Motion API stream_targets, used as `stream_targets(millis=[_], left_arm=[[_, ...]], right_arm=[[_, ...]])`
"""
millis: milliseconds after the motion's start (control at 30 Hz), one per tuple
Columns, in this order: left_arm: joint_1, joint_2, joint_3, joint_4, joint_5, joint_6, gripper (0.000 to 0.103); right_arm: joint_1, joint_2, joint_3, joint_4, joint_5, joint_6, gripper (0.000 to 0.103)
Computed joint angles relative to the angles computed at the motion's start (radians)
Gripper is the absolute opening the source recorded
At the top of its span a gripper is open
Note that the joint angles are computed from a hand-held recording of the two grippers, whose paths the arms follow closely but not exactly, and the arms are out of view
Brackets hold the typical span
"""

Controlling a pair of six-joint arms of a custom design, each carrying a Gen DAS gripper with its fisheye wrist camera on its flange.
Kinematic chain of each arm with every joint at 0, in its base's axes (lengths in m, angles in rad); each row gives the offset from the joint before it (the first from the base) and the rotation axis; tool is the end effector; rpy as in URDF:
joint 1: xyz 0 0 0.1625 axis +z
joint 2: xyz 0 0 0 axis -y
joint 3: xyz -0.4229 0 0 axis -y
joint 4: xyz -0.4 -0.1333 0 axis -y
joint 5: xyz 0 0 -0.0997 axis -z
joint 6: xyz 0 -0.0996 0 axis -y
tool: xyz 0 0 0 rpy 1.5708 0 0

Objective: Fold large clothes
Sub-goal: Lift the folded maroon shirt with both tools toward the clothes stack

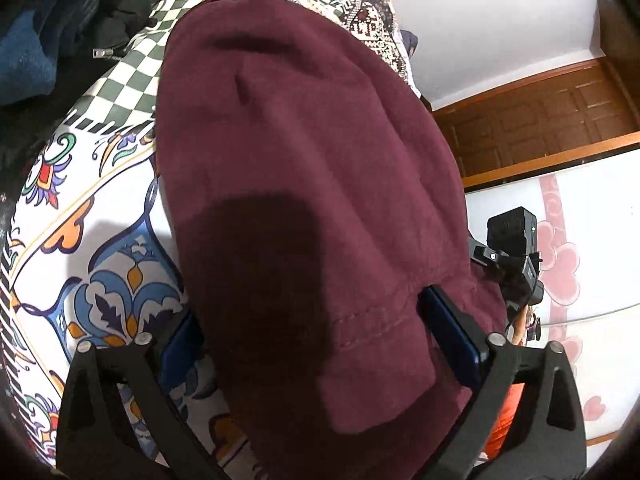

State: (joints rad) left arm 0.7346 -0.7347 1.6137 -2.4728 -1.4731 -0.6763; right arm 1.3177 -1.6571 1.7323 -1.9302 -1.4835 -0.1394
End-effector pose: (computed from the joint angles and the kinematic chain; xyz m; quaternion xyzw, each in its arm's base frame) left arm -0.4020 -0.5558 0.0412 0.0792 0.9956 -0.0419 0.0276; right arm 0.0158 -0.5060 0.4865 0.0500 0.9877 -0.1472 0.0148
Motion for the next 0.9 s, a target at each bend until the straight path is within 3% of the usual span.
stream_targets(millis=[67,133,200,300,433,667,900], left_arm=[[-0.001,-0.002,0.007,-0.017,0.000,0.000,0.093],[-0.009,-0.008,0.012,-0.026,0.015,0.003,0.086],[-0.022,-0.017,0.017,-0.030,0.030,0.008,0.075],[-0.040,-0.033,0.012,-0.034,0.040,0.020,0.060],[-0.070,-0.065,-0.004,-0.041,0.050,0.060,0.047],[-0.127,-0.170,-0.044,-0.027,0.138,0.152,0.046],[-0.141,-0.291,-0.122,0.043,0.260,0.259,0.046]], right_arm=[[0.007,-0.009,0.013,-0.018,0.002,0.008,0.097],[0.013,-0.019,0.016,-0.020,0.008,0.008,0.083],[0.024,-0.032,0.017,-0.017,0.006,0.019,0.063],[0.055,-0.052,0.016,-0.022,-0.026,0.038,0.050],[0.128,-0.070,0.014,-0.031,-0.078,0.069,0.042],[0.309,-0.042,-0.024,-0.134,-0.142,0.111,0.040],[0.494,0.097,-0.118,-0.281,-0.167,0.145,0.040]])
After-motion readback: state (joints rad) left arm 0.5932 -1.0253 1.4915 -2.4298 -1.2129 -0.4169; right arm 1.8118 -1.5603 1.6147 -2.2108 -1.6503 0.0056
